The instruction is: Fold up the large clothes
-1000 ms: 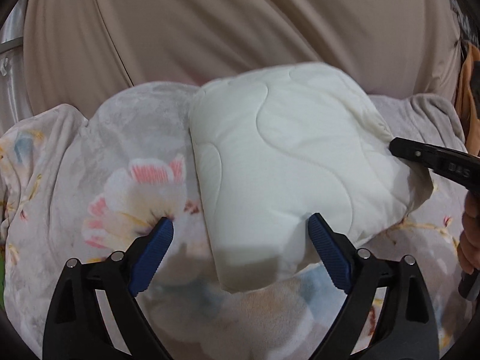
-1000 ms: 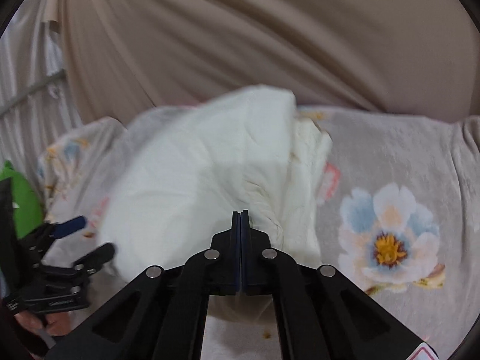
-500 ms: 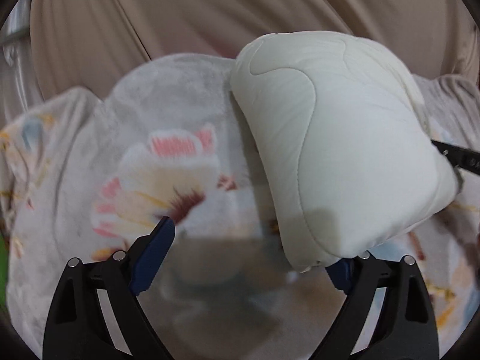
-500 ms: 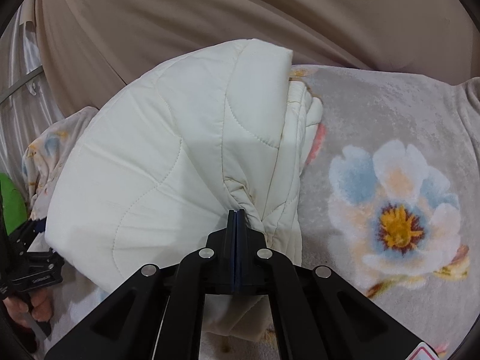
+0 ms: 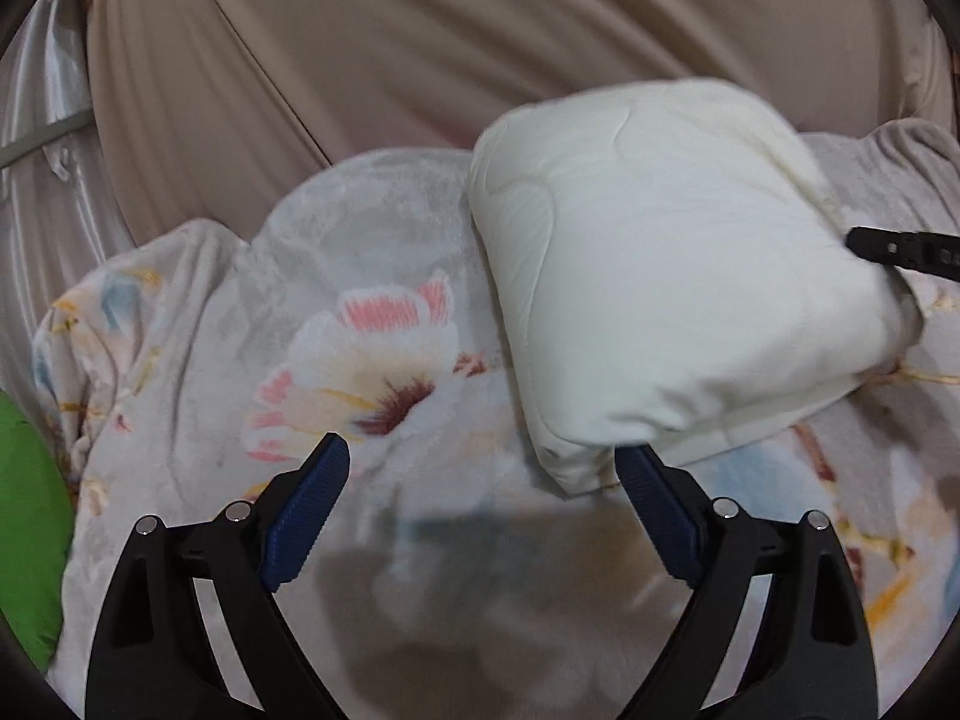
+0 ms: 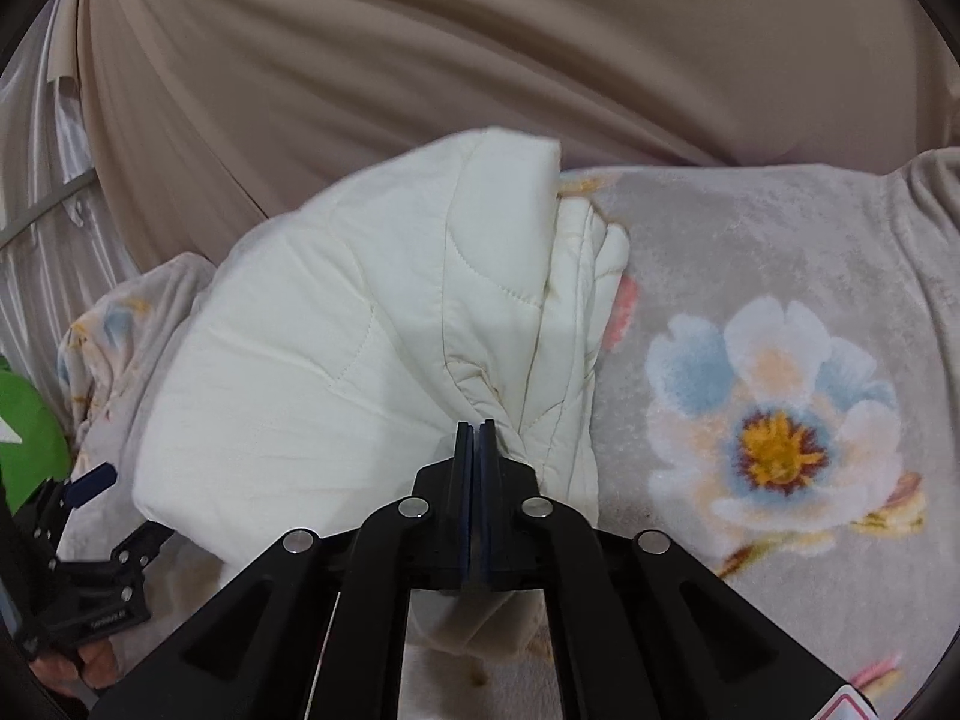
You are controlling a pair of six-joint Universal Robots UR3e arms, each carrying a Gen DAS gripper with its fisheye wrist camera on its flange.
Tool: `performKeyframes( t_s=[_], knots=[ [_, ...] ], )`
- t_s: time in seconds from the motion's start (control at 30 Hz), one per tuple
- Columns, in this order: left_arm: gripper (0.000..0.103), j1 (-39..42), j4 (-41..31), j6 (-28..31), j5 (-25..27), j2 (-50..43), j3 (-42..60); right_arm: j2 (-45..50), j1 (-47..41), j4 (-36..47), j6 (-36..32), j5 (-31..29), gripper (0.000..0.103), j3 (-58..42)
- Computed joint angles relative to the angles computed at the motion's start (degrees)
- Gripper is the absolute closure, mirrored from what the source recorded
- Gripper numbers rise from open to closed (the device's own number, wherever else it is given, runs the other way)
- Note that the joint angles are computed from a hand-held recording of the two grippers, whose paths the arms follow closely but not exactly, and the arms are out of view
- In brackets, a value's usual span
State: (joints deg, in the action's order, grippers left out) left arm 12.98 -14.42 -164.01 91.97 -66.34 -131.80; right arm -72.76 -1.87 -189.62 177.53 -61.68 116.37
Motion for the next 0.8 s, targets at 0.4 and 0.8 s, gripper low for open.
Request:
performKeyframes(
  t_s=[0.4,0.8],
  knots=[
    [0.014,-8.78,-1.29,-6.5,4.91,-10.49,18.02,9.82,10.1,19.5,7.8,-13.35,0.093,-37.2],
    [0.01,-9.7,1.87,-9.67,3.26,-20.6,19.67,28.82,10.54,23.55,8.69,-18.48,0.102,-52.76]
  ],
)
